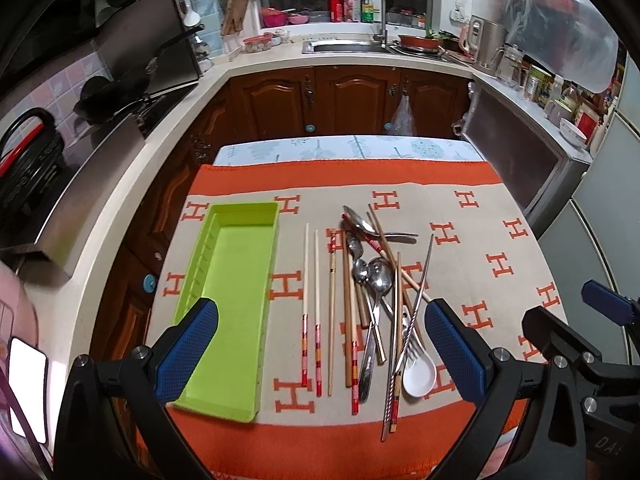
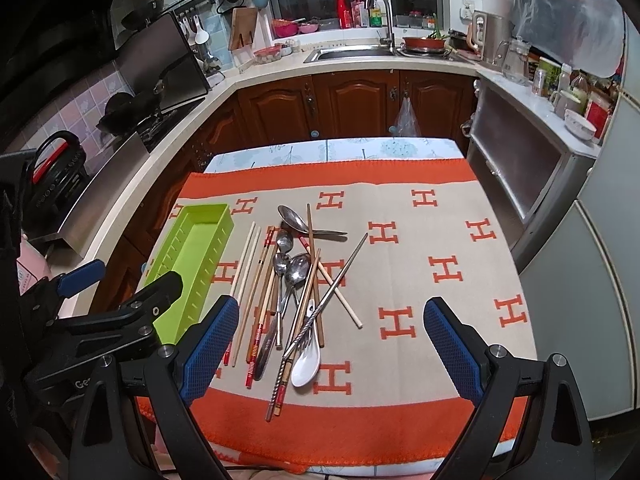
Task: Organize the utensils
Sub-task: 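Grasp white striped chopsticks with left tool while right tool grasps steel chopstick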
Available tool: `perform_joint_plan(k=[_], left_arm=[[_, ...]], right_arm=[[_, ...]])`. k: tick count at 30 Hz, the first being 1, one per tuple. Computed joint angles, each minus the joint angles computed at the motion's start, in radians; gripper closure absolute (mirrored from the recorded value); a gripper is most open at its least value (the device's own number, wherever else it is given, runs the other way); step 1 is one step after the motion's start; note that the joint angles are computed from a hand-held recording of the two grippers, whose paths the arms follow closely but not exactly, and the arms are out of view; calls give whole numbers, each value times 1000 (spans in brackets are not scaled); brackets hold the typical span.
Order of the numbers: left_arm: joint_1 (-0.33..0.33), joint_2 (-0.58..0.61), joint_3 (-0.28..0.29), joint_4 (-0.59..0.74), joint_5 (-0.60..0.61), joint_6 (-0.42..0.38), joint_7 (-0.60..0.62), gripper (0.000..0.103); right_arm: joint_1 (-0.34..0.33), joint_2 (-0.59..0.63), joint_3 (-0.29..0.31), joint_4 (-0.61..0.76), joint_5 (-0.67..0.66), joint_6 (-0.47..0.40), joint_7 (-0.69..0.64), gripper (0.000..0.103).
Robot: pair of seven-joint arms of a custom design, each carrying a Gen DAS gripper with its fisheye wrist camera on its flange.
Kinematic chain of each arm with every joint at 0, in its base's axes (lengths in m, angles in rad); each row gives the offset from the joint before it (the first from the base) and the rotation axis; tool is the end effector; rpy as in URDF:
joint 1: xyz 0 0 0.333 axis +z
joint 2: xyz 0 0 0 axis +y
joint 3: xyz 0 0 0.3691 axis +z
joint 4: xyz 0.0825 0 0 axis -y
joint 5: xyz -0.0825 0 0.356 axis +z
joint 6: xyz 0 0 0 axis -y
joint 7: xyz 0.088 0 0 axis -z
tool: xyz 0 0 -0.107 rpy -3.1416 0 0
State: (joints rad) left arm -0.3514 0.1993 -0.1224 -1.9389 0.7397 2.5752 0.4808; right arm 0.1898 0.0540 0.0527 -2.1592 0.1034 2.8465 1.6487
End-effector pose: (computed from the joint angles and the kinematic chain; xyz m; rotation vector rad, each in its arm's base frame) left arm 0.5498 -0.2886 0.4944 -1.8981 1.7558 -0.5586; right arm 0.5556 0.1312 0.5155 -1.8760 1.7412 -0.4226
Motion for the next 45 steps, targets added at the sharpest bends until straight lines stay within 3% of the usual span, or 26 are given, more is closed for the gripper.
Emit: perform_joint_plan(k=[3, 7, 9, 16, 20, 24, 29, 35, 38, 45], left_arm=[[4, 42, -1, 44, -19, 8, 59, 1], [20, 117, -4, 123, -142, 32, 219, 1], [29, 167, -13, 193, -224, -4, 329, 1], [59, 315, -30, 379, -481, -83, 554, 1], [47, 379, -5, 442, -565, -117, 610, 2], [43, 441, 11, 494, -629, -164, 656, 12], [60, 489, 6, 529, -699, -233, 703, 43], [74, 525, 9, 560, -751, -302, 731, 64], [66, 539, 26, 579, -736, -336, 725, 70], [62, 557, 49, 610, -699, -387, 697, 74]], right_arm=[[-11, 38, 0, 39, 31, -23, -20, 8], [-54, 111, 24, 123, 124, -77, -89, 8], [-74, 154, 33, 177, 157, -116, -110, 8], [-127, 318, 52, 379, 166, -234, -106, 26], [-152, 409, 72, 481, 181, -293, -109, 35], [-162, 500, 81, 578, 187, -350, -87, 45], [-177, 617, 101, 698, 208, -438, -67, 53], [-176, 712, 114, 786, 217, -501, -46, 62], [-170, 744, 118, 815, 220, -515, -37, 68], [-163, 786, 124, 860, 224, -546, -26, 76]])
